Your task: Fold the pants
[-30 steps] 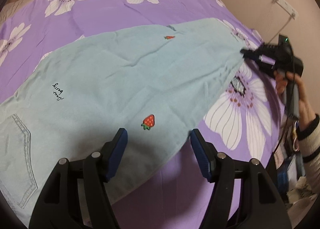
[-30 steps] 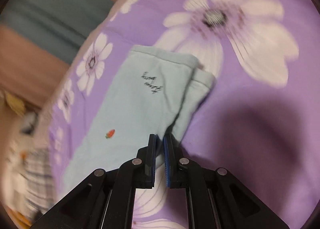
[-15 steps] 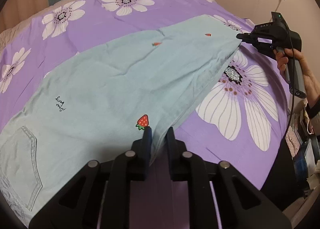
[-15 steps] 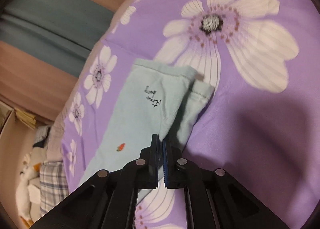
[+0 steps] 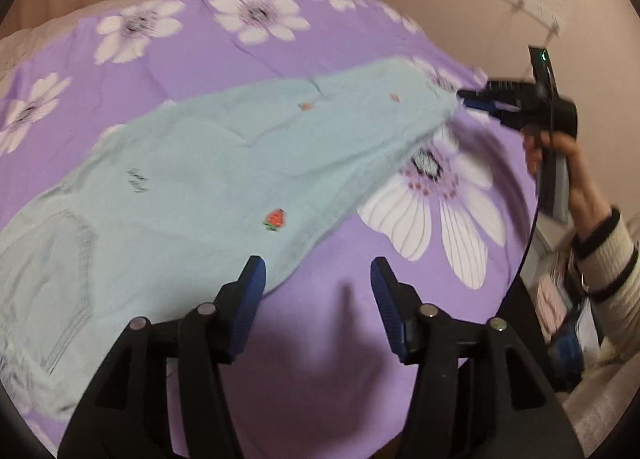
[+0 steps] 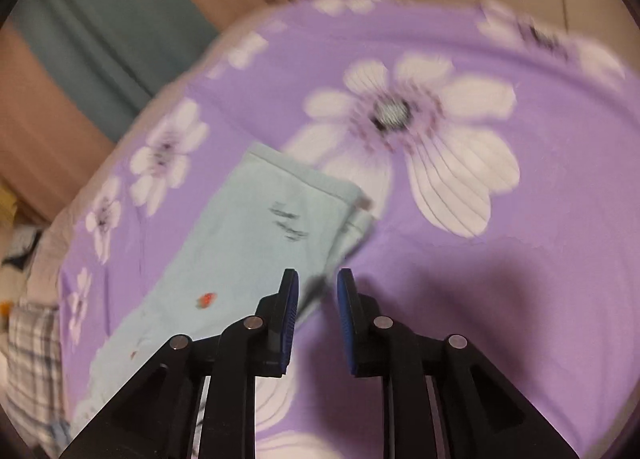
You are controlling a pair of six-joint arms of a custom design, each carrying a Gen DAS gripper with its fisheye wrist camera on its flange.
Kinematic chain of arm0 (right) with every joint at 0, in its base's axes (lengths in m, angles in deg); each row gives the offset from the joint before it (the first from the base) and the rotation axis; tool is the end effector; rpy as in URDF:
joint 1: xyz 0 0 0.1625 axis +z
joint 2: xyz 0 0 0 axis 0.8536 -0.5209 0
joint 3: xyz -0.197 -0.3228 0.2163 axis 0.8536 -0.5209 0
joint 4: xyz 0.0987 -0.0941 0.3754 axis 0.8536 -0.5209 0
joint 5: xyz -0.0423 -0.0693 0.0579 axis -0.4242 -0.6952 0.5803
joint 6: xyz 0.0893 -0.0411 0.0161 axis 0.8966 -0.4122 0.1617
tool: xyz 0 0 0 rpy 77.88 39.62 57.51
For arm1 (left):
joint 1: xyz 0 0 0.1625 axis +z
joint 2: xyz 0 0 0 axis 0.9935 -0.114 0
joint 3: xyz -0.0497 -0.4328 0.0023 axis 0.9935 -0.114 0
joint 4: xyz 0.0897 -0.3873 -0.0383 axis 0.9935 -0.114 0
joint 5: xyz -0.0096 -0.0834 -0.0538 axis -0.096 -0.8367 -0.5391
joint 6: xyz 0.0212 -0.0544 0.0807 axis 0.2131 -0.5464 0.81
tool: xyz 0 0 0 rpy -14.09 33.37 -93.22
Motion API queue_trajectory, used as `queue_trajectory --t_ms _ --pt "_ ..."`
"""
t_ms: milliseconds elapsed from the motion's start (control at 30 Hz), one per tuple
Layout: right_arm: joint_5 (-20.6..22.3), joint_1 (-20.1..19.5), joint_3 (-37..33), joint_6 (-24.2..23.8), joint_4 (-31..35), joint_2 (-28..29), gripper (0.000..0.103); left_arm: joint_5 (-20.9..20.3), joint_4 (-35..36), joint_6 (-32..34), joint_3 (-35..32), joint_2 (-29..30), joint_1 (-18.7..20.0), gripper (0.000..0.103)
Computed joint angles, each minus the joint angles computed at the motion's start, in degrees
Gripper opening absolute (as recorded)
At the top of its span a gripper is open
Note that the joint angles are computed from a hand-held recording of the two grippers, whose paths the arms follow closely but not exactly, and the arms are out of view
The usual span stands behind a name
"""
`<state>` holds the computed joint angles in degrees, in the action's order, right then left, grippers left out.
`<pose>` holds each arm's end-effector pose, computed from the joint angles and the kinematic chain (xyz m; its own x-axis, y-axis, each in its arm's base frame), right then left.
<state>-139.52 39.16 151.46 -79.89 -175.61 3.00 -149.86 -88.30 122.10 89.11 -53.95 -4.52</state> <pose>0.1583 -0.6294 0.0477 -0.8528 0.4574 0.2520 0.0129 0.5009 -0.8654 0.0270 -0.6838 0.2135 -0.6898 0.6101 -0.3898 0.7022 0.6949 -0.1551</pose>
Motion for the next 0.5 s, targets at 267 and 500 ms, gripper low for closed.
queue_trajectory --t_ms 267,500 --pt "11.0 5.0 -10.3 -19.3 12.6 7.8 0.016 8.4 -13.3 -12.5 -1.4 -0.5 3.6 0.052" --pt "2.5 6.3 -15.9 -25.3 20.2 14.7 0.016 9.9 -12.2 -19.1 -1.7 -3.5 9.5 0.023"
